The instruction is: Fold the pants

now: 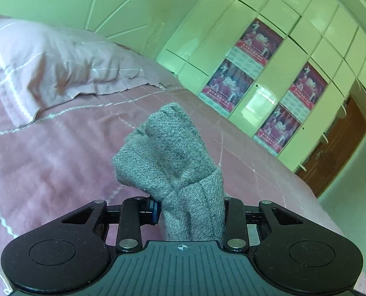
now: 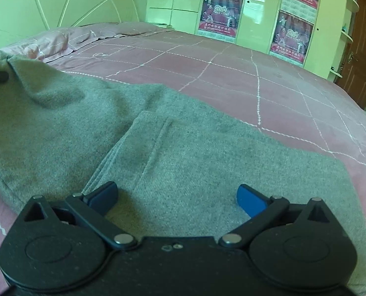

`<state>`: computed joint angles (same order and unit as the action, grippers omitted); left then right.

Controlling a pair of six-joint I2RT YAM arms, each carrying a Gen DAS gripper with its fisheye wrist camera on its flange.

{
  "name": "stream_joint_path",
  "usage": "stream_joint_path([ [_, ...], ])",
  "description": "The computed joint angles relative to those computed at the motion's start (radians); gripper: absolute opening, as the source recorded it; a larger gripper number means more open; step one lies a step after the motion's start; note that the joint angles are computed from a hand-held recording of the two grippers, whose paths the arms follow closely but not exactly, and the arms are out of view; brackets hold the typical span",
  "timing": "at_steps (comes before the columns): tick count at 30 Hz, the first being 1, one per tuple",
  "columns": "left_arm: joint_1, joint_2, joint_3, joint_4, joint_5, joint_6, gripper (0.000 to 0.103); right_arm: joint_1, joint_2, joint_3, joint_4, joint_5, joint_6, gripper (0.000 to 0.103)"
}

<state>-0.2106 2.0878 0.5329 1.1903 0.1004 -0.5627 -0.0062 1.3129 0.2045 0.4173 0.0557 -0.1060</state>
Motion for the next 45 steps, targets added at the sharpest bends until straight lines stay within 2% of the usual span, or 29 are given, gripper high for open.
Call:
stream_joint_path([
  [1,-0.023,-0.051,-0.018,-0.028,-0.022,0.023,0.034,-0.035,-0.088,-0.029,-0.012,-0.032,0.009,0.096],
  [3,-0.074,-0.139,-0.037,-0.076,-0.059,0.053,0.034,-0.161,-0.234,-0.054,-0.094,-0.162,-0.011,0.097],
  [7,-0.273,-0.287,0.019,-0.230,-0.183,0.142,0.034,-0.559,-0.341,-0.055,-0.214,-0.458,-0.064,0.097],
  [11,-0.518,-0.261,0.208,-0.371,-0.293,0.220,0.034,-0.983,-0.211,0.033,-0.261,-0.745,-0.135,0.097],
  [15,-0.723,-0.109,0.453,-0.496,-0.303,0.242,0.034,-1.258,0.012,0.185,-0.296,-0.903,-0.135,0.097],
  [16,-0.771,-0.055,0.524,-0.537,-0.293,0.256,0.042,-1.304,0.069,0.225,-0.301,-0.928,-0.124,0.097],
  [17,-0.813,0.005,0.607,-0.606,-0.282,0.266,0.056,-1.342,0.131,0.267,-0.310,-0.952,-0.113,0.097],
  [18,-0.840,0.044,0.673,-0.691,-0.269,0.265,0.090,-1.380,0.197,0.318,-0.337,-0.987,-0.107,0.097],
  [19,-0.876,0.061,0.690,-0.716,-0.303,0.258,0.102,-1.410,0.248,0.364,-0.379,-1.025,-0.110,0.097],
  [21,-0.914,0.036,0.612,-0.639,-0.366,0.263,0.103,-1.450,0.333,0.443,-0.486,-1.103,-0.162,0.097],
  [24,-0.906,-0.073,0.479,-0.646,-0.415,0.218,0.103,-1.450,0.397,0.500,-0.642,-1.195,-0.265,0.097],
  [25,-0.886,-0.117,0.414,-0.628,-0.433,0.219,0.103,-1.430,0.415,0.515,-0.700,-1.212,-0.295,0.097],
  [28,-0.854,-0.227,0.290,-0.669,-0.488,0.213,0.103,-1.373,0.471,0.546,-0.870,-1.238,-0.410,0.095],
  [29,-0.833,-0.260,0.253,-0.679,-0.490,0.211,0.103,-1.358,0.488,0.554,-0.900,-1.241,-0.429,0.094],
  [31,-0.816,-0.297,0.210,-0.706,-0.507,0.190,0.103,-1.343,0.515,0.566,-0.952,-1.233,-0.461,0.084],
  [34,-0.791,-0.303,0.156,-0.690,-0.513,0.165,0.103,-1.343,0.545,0.589,-1.030,-1.231,-0.518,0.082],
  [36,-0.789,-0.304,0.131,-0.679,-0.512,0.142,0.103,-1.349,0.543,0.593,-1.044,-1.211,-0.532,0.082],
  [41,-0.776,-0.227,0.168,-0.664,-0.494,0.112,0.103,-1.346,0.538,0.585,-1.077,-1.194,-0.560,0.079],
  [42,-0.775,-0.214,0.181,-0.666,-0.490,0.108,0.103,-1.325,0.510,0.565,-1.037,-1.172,-0.526,0.076],
  [45,-0.759,-0.182,0.209,-0.684,-0.469,0.096,0.103,-1.279,0.434,0.488,-0.893,-1.098,-0.462,0.054],
])
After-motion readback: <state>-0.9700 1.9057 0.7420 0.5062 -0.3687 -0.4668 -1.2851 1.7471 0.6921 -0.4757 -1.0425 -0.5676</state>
